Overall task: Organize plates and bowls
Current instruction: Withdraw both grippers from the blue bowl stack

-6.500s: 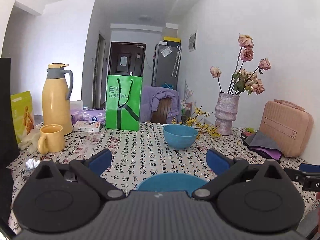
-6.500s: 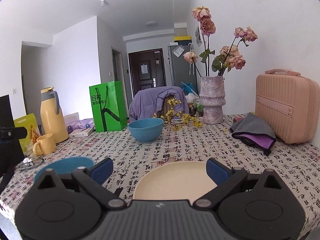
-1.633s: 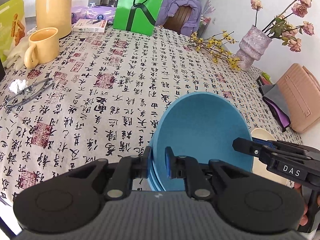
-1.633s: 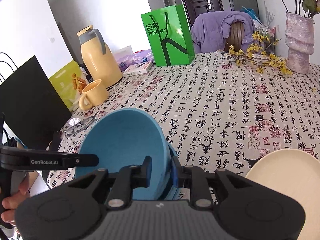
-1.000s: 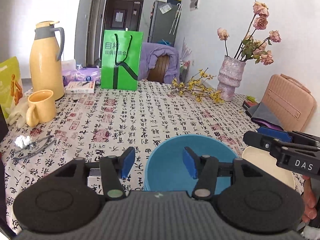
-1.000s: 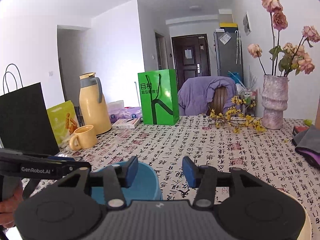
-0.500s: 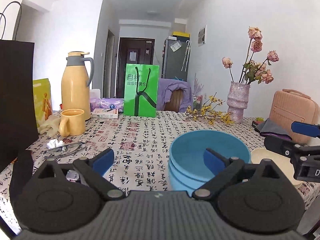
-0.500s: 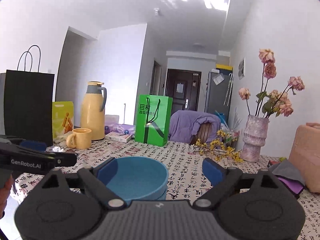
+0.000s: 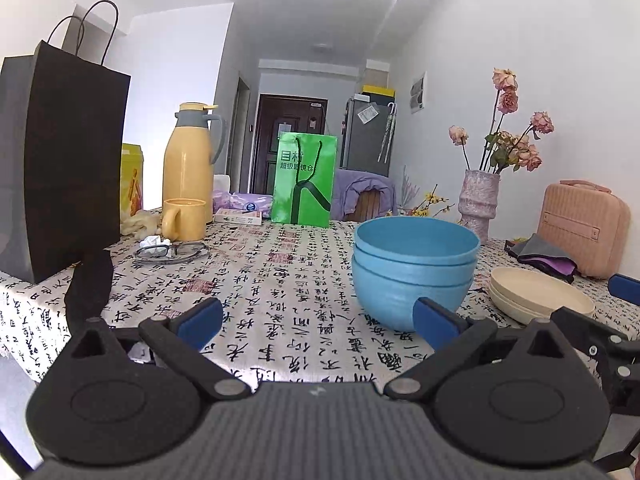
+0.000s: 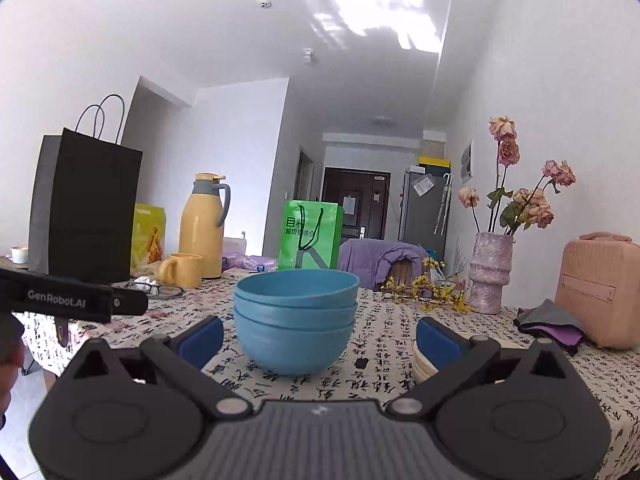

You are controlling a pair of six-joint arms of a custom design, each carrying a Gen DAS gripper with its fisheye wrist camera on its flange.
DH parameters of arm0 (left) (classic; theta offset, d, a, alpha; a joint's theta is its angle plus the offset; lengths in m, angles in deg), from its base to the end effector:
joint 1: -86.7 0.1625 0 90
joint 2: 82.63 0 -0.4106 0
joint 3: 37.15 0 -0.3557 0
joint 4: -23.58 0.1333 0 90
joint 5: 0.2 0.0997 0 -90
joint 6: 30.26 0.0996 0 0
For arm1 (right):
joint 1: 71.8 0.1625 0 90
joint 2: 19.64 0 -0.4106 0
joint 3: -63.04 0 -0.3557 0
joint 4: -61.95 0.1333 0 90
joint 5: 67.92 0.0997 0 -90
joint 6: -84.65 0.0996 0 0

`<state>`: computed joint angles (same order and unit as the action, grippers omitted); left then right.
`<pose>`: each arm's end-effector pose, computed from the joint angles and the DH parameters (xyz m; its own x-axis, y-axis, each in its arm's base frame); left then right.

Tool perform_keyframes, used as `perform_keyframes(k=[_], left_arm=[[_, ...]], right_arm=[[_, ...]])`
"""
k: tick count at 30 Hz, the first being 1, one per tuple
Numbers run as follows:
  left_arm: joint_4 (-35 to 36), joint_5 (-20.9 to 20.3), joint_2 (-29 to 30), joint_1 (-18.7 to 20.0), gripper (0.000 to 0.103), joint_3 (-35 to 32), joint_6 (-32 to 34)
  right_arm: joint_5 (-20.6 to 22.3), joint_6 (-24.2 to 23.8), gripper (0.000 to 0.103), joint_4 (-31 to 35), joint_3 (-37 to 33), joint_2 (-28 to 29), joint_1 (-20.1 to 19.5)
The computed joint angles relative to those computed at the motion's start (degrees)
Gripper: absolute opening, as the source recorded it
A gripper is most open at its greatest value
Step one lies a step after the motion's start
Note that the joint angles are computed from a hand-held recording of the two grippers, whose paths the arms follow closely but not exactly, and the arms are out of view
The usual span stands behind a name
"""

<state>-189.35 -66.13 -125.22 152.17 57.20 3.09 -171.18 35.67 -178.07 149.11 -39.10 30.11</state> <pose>-0.1078 -0.6551 0.2260 -0.7541 0.1847 -0.6303 0.6567 0.2299 -0.7183 0.2394 -0.5996 0.0607 -0.6381 -0.0702 0.7668 -0.7696 0.0904 -0.6321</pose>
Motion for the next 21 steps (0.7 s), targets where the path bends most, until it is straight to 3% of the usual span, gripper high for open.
perform_keyframes(k=[3, 7, 11, 15, 21], left_arm=[[-0.46, 1.70, -0.38, -0.42, 0.103, 1.49, 1.18], [-1.92, 4.32, -0.59, -1.11, 0.103, 4.00, 1.83], [0.58, 3.22, -2.07, -1.31, 0.103, 7.23, -0.40], [0.91, 3.64, -1.34, -1.64, 0.103, 7.41, 0.18], [0.50, 3.45, -1.34, -1.72, 0.103, 7.58, -0.22]], right_arm=[[-2.01, -0.82, 0.103, -0.90, 1.48, 0.40, 0.07], [-5.27, 3.93, 0.103, 1.20, 4.64, -1.01, 0.17], [-8.49, 6.02, 0.103, -2.18, 4.88, -0.44, 0.30], [-11.09, 9.23, 0.103, -0.49, 4.57, -1.02, -0.10], [-11.05, 9.88, 0.103, -0.68, 4.81, -1.12, -0.52]])
